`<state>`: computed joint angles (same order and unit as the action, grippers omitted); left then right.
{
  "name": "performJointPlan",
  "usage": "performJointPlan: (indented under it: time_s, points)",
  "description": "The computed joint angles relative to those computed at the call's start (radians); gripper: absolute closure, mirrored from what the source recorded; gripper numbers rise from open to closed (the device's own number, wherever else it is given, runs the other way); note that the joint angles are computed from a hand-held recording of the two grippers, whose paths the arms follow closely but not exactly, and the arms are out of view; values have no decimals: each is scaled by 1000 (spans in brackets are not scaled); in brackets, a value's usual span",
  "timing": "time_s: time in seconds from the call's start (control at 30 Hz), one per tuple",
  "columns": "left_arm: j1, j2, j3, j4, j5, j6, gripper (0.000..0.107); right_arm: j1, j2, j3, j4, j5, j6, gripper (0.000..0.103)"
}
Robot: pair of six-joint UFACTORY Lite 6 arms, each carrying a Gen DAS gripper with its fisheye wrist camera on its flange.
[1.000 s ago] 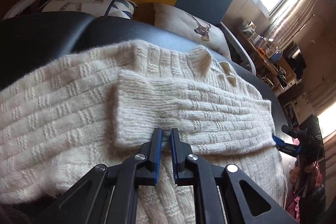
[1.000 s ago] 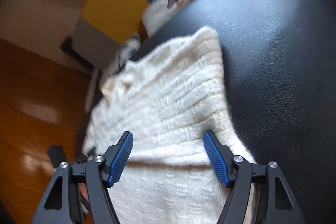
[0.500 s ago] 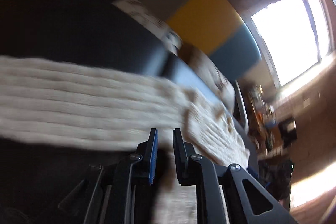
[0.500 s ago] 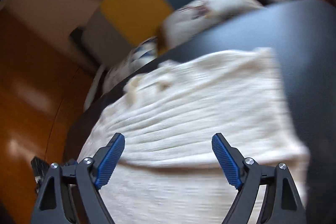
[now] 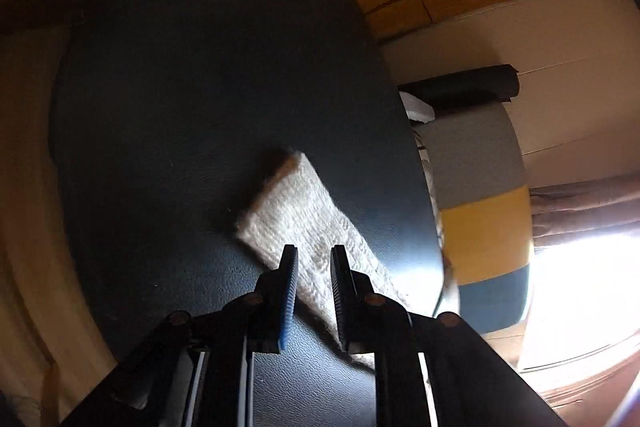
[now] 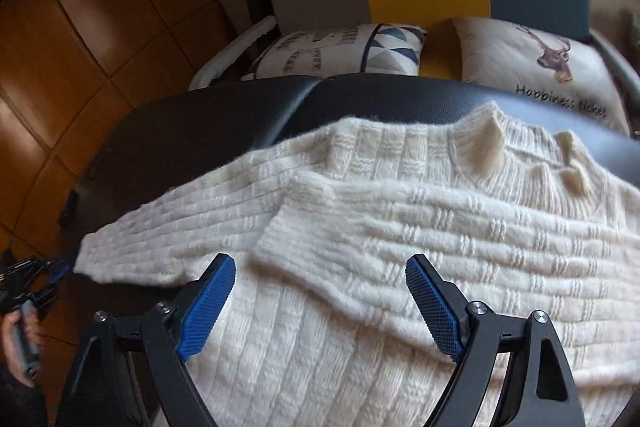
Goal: Fold clothes
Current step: 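Release the sleeve with the left gripper and smooth it with the right gripper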
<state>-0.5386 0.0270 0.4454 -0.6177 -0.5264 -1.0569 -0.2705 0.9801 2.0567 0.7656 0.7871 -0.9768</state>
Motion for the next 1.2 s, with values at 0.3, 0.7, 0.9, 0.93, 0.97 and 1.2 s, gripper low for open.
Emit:
performJointPlan:
  time_s: [0.3, 0.7, 0.9, 0.93, 0.97, 1.2]
  points:
    - [-39, 170, 82, 55, -71, -189, 89, -37, 81, 60, -52, -42, 88, 15]
    - [-34, 249, 190, 3, -11, -178, 74, -32, 120, 70, -31, -39, 34, 5]
    - [-5, 334, 304, 55, 29, -198, 74, -31, 106, 41, -21, -50, 9, 3]
    - [-1, 348, 322, 59, 33, -205, 74, -31, 106, 39, -20, -50, 7, 2]
    - [3, 361, 340, 64, 37, -212, 74, -32, 105, 37, -18, -50, 5, 2]
    - [68, 360, 294, 194, 7, -275, 95, -34, 98, 25, -8, -50, -4, 3]
